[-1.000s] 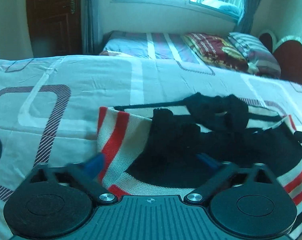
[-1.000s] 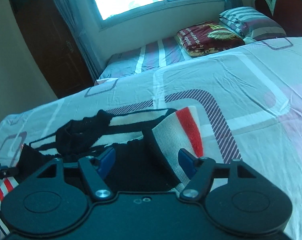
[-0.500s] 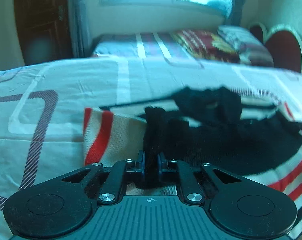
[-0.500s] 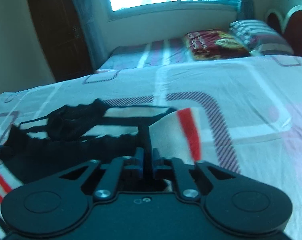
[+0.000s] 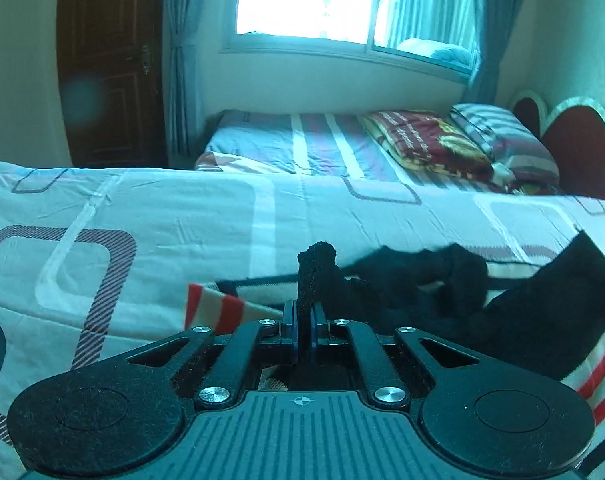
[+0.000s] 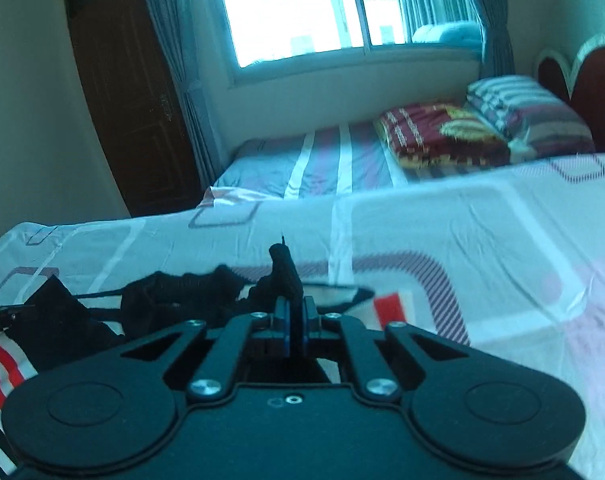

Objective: Fold small clothes
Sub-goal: 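Lift the held hem and fold it over the body toward the collar with both grippers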

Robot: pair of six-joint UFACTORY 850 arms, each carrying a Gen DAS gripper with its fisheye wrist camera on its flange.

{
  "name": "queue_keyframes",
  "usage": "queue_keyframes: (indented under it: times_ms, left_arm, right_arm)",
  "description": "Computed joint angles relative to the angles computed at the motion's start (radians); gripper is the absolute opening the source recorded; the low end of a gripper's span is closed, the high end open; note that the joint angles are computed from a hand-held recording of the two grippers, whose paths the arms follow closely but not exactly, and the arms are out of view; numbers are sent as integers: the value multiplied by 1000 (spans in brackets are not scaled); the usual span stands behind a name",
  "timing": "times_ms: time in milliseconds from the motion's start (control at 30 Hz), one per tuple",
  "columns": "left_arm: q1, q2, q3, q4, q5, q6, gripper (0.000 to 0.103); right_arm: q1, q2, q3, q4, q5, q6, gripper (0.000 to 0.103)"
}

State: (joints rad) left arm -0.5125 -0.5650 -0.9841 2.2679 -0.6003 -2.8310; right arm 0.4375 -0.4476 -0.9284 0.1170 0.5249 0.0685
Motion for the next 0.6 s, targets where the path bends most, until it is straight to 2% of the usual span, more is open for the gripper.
queue_keyframes:
  times_ms: [200,267,400,500,533,600]
  left_arm:
    - [21,-50,-59,-59,-22,-3,5]
    - [36,-75,-89,-84,-6,-13,5]
    - [38,-154,-158,-226,46,166,6]
    - [23,-159,-166,-267,19,225,8]
    - [24,-149,-160,-266,29,222,12]
    - [29,-117,-135,-253,50,185,43]
  right_arm:
    - [0,-48,-61,95,-2,-70,6]
    - [-1,-79,-90,148,-15,-112,6]
    - [-3,-170,-177,321,-145,-289,7]
    - [4,-175,-170,350,-121,-324,8]
    - [2,-166,-163,328,-122,-292,17]
    - [6,-135,-135,335,-90,-280,26]
